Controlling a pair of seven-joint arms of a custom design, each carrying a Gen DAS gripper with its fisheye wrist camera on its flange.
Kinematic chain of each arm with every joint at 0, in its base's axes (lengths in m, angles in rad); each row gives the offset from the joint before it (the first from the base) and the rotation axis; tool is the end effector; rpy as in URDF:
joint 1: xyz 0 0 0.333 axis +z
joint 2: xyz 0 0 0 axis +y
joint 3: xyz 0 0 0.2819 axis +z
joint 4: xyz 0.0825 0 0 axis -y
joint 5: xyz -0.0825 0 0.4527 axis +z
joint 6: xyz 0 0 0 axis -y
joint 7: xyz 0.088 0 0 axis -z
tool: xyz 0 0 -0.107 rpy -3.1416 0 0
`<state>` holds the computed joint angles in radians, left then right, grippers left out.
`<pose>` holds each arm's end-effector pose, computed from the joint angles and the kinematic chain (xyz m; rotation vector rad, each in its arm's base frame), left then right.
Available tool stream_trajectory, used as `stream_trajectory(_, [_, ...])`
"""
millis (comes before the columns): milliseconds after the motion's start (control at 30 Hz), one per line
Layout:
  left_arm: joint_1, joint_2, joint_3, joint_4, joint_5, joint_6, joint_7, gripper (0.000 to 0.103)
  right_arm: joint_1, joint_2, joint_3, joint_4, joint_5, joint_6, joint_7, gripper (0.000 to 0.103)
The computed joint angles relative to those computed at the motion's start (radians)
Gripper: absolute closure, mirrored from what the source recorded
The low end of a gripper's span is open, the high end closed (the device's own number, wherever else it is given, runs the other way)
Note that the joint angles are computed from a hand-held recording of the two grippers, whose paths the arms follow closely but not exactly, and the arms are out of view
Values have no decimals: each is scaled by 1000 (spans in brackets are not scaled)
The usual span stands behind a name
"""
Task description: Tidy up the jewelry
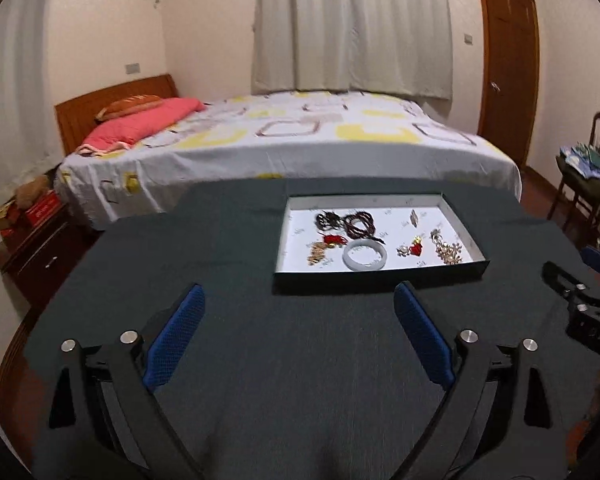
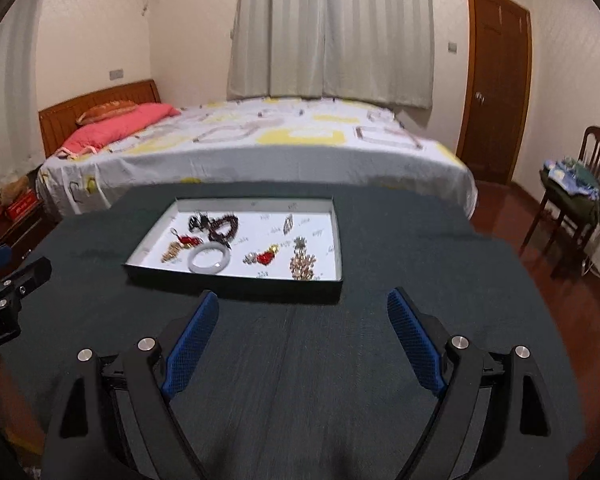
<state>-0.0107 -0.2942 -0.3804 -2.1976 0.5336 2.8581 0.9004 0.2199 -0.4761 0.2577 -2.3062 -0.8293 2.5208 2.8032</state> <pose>0.5321 -0.2647 0.5437 -1.4508 1.7802 -0.9177 0.4733 0.2641 0.5461 -1.4606 1.8018 -0.9586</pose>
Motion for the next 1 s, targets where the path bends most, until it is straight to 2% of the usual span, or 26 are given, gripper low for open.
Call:
stream_trajectory(200, [-1, -212, 15, -159, -101, 18, 6, 9, 7, -144, 37, -56, -10, -26, 23, 19])
stream_trajectory(367, [-12, -342, 26, -248, -198, 34, 55, 8, 7, -195, 73, -65, -13, -42, 20, 19])
stream_trajectory(500, [-23, -393, 30, -276, -264, 51, 104, 8, 10, -217, 91, -70, -14, -52, 21, 18])
stream_trajectory(733, [3, -439, -9, -293, -346, 75, 170, 8, 7, -248, 103, -83, -21, -51, 38, 18])
stream_trajectory(1000, [21, -442, -33, -291, -412, 71, 222, 8, 3, -253, 110, -86, -20, -47, 41, 18])
